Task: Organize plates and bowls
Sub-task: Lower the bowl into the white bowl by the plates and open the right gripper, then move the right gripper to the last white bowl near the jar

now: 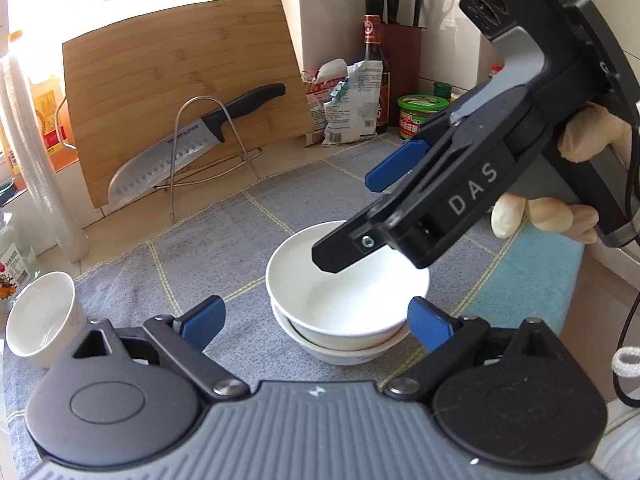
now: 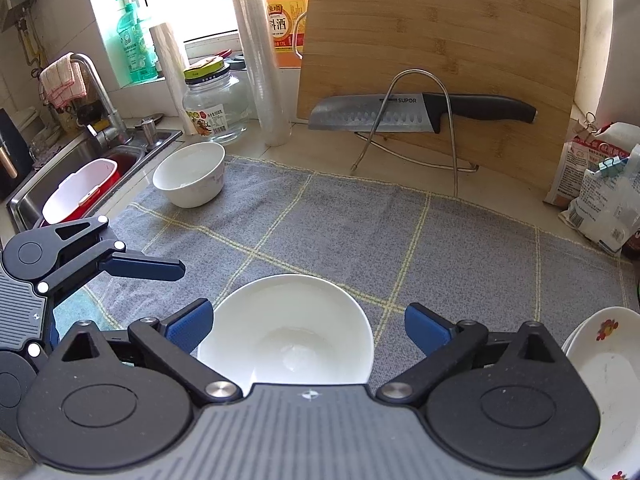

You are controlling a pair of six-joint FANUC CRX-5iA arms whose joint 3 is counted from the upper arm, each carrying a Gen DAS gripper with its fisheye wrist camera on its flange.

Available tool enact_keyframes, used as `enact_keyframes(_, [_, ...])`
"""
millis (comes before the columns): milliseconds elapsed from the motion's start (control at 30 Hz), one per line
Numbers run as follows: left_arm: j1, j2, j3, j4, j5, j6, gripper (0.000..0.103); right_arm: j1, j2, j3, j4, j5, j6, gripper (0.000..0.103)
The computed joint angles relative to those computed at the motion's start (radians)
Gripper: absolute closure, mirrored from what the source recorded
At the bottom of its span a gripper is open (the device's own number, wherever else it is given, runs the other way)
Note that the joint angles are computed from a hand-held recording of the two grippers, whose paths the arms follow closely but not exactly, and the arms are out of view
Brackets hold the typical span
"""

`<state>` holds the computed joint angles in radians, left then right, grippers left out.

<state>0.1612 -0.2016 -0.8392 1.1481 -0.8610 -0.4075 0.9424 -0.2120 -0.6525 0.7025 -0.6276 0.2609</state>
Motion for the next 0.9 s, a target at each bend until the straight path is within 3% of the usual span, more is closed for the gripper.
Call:
enact_keyframes(167, [0.034,-0.013,-0.012,0.045,0.035,0.013,0.006,0.004,0.029,0.028,0.002,0.015,0.03,0.0])
enact_keyframes(567, [0.084,0.026,-0.004,0.168,0.206,0.022,0.006,-0.011,0.166,0.163,-0.039,0.073,0.148,0.0])
enact_keyframes(800, [0.088,0.1,0.026,0.256,0.288,-0.012,0.006,-0.017,0.256,0.255,-0.063,0.098,0.192,0.0])
enact_keyframes(900, [0.064,0.13,0.033,0.352,0.332,-0.083,0.006,-0.023,0.3,0.307,-0.095,0.1,0.226,0.0])
